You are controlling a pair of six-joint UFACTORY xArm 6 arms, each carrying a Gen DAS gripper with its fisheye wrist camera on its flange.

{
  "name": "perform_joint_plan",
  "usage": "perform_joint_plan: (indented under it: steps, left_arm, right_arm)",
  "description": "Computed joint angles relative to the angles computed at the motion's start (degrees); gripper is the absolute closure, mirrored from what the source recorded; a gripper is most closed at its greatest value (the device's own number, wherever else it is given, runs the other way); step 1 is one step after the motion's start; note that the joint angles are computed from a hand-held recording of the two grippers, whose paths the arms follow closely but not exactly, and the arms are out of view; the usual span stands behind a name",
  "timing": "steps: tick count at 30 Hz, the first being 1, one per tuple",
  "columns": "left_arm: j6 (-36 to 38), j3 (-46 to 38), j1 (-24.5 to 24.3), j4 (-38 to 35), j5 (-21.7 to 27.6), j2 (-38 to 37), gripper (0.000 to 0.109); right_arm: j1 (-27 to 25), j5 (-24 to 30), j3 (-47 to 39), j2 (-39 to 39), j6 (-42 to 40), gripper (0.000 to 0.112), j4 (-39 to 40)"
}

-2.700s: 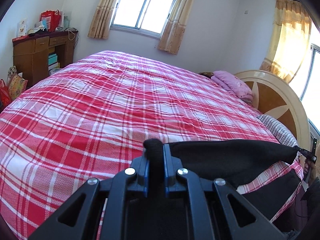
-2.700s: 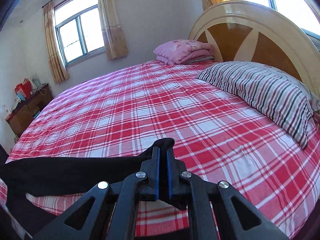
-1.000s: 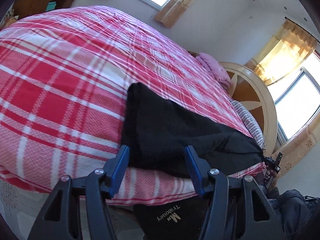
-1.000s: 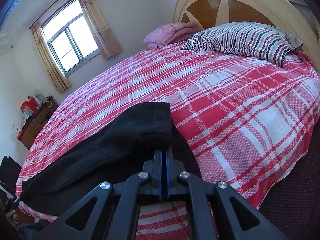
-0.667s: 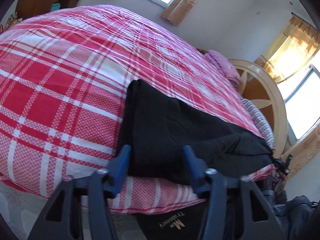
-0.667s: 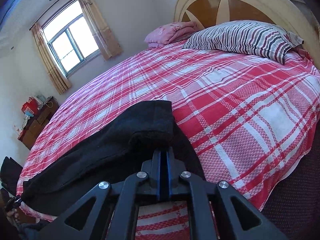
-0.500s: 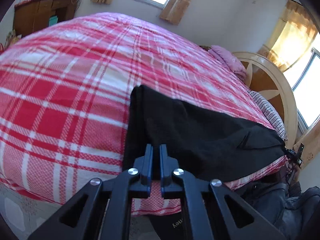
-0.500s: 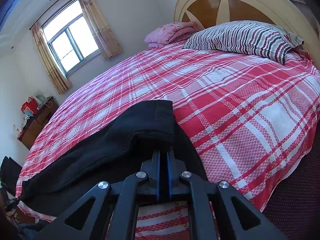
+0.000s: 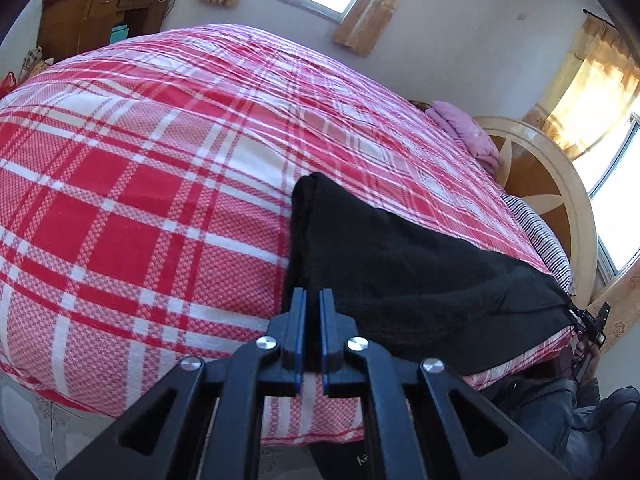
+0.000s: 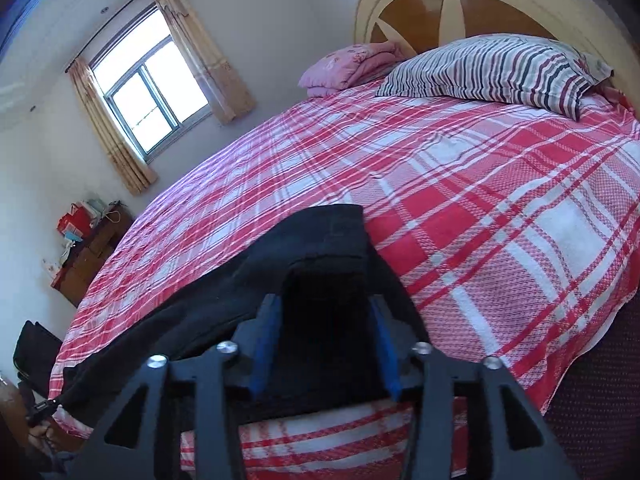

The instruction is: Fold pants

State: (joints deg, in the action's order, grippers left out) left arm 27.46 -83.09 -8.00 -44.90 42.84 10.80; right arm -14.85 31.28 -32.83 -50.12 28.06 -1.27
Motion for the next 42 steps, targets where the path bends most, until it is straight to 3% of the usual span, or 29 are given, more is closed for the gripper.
perform_joint_plan:
  steps: [5, 10, 14, 20, 23, 29, 34, 42]
  left_arm:
    - [-1.0, -0.1, -0.7, 1.7, -0.9, 0.0, 0.103]
    - [-1.0, -0.5, -0.4, 1.3, -0.8, 0.4, 0.103]
    - [-1.0, -0.5, -0.5, 1.7, -0.8, 0.5, 0.103]
    - [-1.8, -1.2, -0.5, 2.3, -0.7, 0.8, 0.103]
    - [-2.2, -1.8, -0.6, 2.9, -0.6, 1.1, 0.103]
    - [-0.8, -3.0, 0.4, -0.6, 0.3, 1.0, 0.104]
    - [-0.7, -2.4, 1.7, -2.2, -0.6, 0.4, 0.106]
    - [-1.6, -2.0, 0.8, 2.0, 0.8, 1.1, 0.106]
  right_arm:
    - [-1.0, 1.4, -0.2, -1.0, 1.3, 0.062, 0.8]
    - [-3.8, 0.8, 0.8, -2.8, -4.4, 0.062, 14.1]
    - [-2.1, 0.2, 0.3, -2.4, -8.4, 0.062, 21.5]
    - [1.5, 1.2, -5.1, 6.0, 2.6, 0.063, 7.1]
    - [1.8, 0.3, -8.1, 11.2, 4.8, 0.11, 3.7]
    - [4.4, -3.7, -10.7, 7.8, 5.3, 0.11, -0.7]
    - [6.0, -3.6, -10.3, 3.2, 9.7, 0.11, -5.6]
    - [3.1, 8.8, -5.9, 2.9, 7.2, 0.108, -3.9]
